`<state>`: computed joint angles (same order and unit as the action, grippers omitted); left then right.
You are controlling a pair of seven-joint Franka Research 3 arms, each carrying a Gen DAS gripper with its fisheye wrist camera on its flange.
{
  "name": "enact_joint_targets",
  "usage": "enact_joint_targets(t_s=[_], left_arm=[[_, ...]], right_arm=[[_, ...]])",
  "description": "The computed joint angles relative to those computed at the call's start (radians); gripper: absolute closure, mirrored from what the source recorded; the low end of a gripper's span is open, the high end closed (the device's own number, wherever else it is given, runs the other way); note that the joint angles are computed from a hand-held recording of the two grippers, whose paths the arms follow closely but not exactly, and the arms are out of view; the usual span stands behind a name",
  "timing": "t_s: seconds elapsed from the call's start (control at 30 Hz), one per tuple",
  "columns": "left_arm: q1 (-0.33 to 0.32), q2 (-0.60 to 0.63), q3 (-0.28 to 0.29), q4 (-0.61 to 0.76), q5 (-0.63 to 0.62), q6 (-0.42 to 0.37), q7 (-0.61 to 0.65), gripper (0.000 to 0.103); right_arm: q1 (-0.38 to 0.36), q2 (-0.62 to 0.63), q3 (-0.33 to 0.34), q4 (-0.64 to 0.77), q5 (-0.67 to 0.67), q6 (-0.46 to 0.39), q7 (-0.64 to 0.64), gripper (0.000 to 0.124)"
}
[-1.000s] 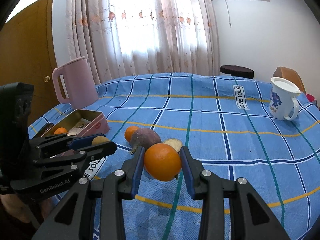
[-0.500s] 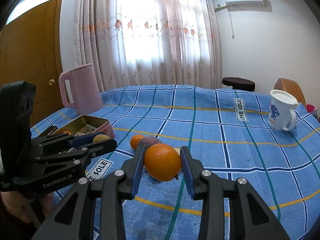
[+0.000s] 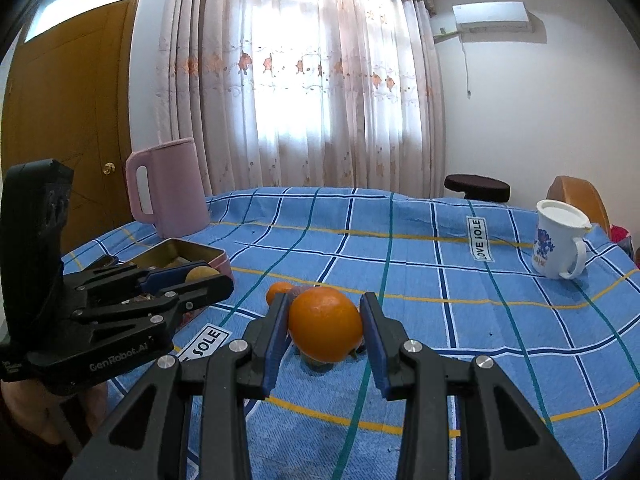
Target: Organize fruits
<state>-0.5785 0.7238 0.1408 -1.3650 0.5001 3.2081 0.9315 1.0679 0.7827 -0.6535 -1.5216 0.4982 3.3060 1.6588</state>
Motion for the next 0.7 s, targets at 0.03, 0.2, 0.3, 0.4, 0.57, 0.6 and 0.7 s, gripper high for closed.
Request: enact_joint_targets(t_s=[0.03,0.2,0.3,0.4,0.57,0.6,0.7], left_arm=[[-0.006,-0.001,0.009,-0.002,0.001,0.005,-0.003,0.074],[-0.047,-0.002,0.067,-0.012,-0.005,0.026,-0.026,0.074],[-0.072,-0.001,0.102,-0.018,-0.014,0.039,-0.036,0.074],[-0.111,-0.003,0.156,-0.033,-0.029,0.059,-0.048,0.074],[-0.211,0.003,0.289,-0.071,-0.1,0.111,-0.054,0.074],[-0.231,0.005,0.314,-0.078,-0.119,0.118,-0.048,0.074],[-0.265,0.01,0.353,-0.09,-0.167,0.128,-0.02,0.074]], right_arm=[[0.003,0.002,-0.003,0.0,0.0,0.003,-0.001,0.085],[0.014,0.006,-0.015,-0.003,0.016,0.016,-0.014,0.085],[0.022,0.003,-0.016,-0.014,0.036,0.032,-0.035,0.085],[0.031,0.009,-0.023,-0.012,0.065,0.038,-0.061,0.085],[0.062,0.019,-0.047,-0.021,0.123,0.066,-0.108,0.085],[0.069,0.022,-0.052,-0.021,0.136,0.073,-0.121,0.085],[0.09,0.04,-0.077,-0.011,0.177,0.074,-0.158,0.085]])
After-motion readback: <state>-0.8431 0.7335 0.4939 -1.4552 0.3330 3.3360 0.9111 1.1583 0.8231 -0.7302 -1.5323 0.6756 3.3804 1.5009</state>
